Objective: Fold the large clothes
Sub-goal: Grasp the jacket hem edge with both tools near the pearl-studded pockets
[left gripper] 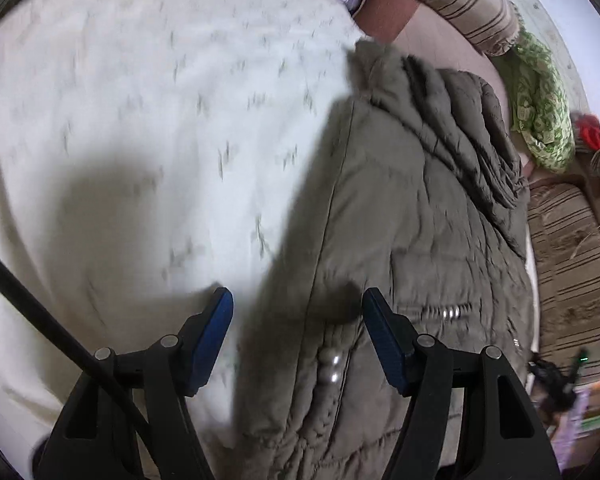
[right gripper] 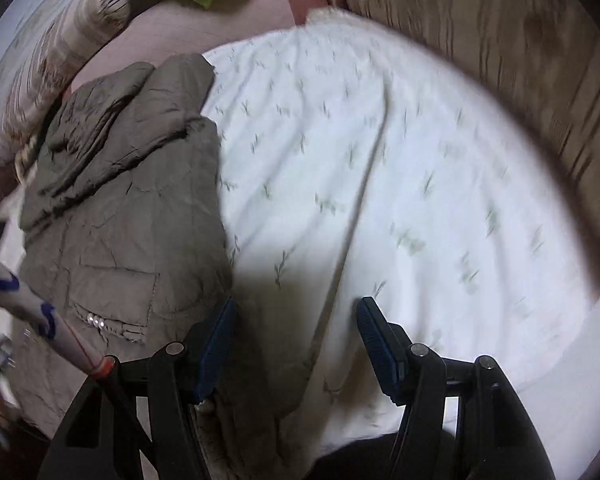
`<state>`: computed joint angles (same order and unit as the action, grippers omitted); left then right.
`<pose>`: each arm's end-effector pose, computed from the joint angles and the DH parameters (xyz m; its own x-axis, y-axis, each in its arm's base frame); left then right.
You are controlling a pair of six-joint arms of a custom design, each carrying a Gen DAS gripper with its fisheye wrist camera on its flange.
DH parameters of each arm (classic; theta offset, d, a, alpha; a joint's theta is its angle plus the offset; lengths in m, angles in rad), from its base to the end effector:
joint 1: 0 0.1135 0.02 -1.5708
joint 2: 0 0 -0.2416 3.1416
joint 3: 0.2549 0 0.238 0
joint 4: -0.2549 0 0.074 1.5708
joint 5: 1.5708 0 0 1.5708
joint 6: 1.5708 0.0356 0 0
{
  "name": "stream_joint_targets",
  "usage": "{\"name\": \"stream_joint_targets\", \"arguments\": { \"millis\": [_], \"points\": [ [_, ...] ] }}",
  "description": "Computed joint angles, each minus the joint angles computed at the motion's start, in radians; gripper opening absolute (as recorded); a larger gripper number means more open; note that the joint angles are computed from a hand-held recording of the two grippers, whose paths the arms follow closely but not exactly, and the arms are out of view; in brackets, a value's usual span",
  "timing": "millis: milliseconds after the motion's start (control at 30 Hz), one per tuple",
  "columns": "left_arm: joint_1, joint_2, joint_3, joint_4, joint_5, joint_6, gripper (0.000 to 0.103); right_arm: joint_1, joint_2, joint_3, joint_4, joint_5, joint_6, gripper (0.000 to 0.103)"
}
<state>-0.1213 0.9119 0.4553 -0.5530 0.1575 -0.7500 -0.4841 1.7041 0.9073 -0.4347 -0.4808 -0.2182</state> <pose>0.1615 -0.0253 0.1644 -0.7529 -0.5864 -0.2989 -0.4248 0.7798 -0.4599 0.2654 -0.1209 0.1307 -0.8747 0.2431 -0.4193 0.0892 0.9311 0.3537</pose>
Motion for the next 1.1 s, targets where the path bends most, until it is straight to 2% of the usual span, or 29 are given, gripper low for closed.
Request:
{"name": "stream_joint_targets", "arguments": {
  "millis": [67,167,200,300,400,467,600,700,767,800,933,1033,1100],
  "points": [
    [-0.012,-0.034,-0.025,0.015,0.009,-0.016,0.066,-0.023,0.035,0.008,-0.003,-0.060,0.001,0.068],
    [0.006,-0.114,-0.085,0.043,0.154,-0.046,0.066,-0.061,0.050,0.015,-0.048,-0.146,-0.015,0.068],
    [-0.020,-0.152,-0.109,0.048,0.162,-0.073,0.066,-0.079,0.060,0.023,-0.076,-0.178,-0.036,0.068],
    [-0.137,-0.257,-0.146,0.012,0.091,-0.155,0.066,-0.132,0.101,0.042,-0.156,-0.265,-0.094,0.068],
    [-0.221,-0.361,-0.154,-0.047,0.042,-0.225,0.066,-0.187,0.159,0.072,-0.306,-0.356,-0.216,0.068],
    [-0.258,-0.405,-0.150,-0.082,0.018,-0.250,0.066,-0.194,0.152,0.049,-0.340,-0.353,-0.267,0.068],
    [-0.382,-0.458,-0.156,-0.115,-0.076,-0.310,0.066,-0.183,0.063,-0.054,-0.324,-0.326,-0.318,0.068],
    [-0.297,-0.489,-0.179,-0.126,-0.008,-0.271,0.066,-0.185,0.012,-0.100,-0.348,-0.343,-0.375,0.068],
    [-0.152,-0.464,-0.171,-0.130,0.096,-0.202,0.066,-0.175,-0.062,-0.140,-0.324,-0.322,-0.356,0.067],
    [-0.118,-0.445,-0.158,-0.136,0.106,-0.180,0.066,-0.165,-0.132,-0.171,-0.287,-0.300,-0.319,0.066],
    [-0.075,-0.434,-0.070,-0.208,0.051,-0.106,0.066,-0.119,-0.313,-0.237,-0.127,-0.223,-0.155,0.066],
    [-0.066,-0.283,-0.015,-0.161,0.006,-0.071,0.066,-0.084,-0.249,-0.161,-0.064,-0.231,-0.065,0.066],
    [-0.043,-0.136,0.008,-0.076,0.017,-0.021,0.066,-0.064,-0.134,-0.073,-0.031,-0.238,-0.006,0.066]
  ]
}}
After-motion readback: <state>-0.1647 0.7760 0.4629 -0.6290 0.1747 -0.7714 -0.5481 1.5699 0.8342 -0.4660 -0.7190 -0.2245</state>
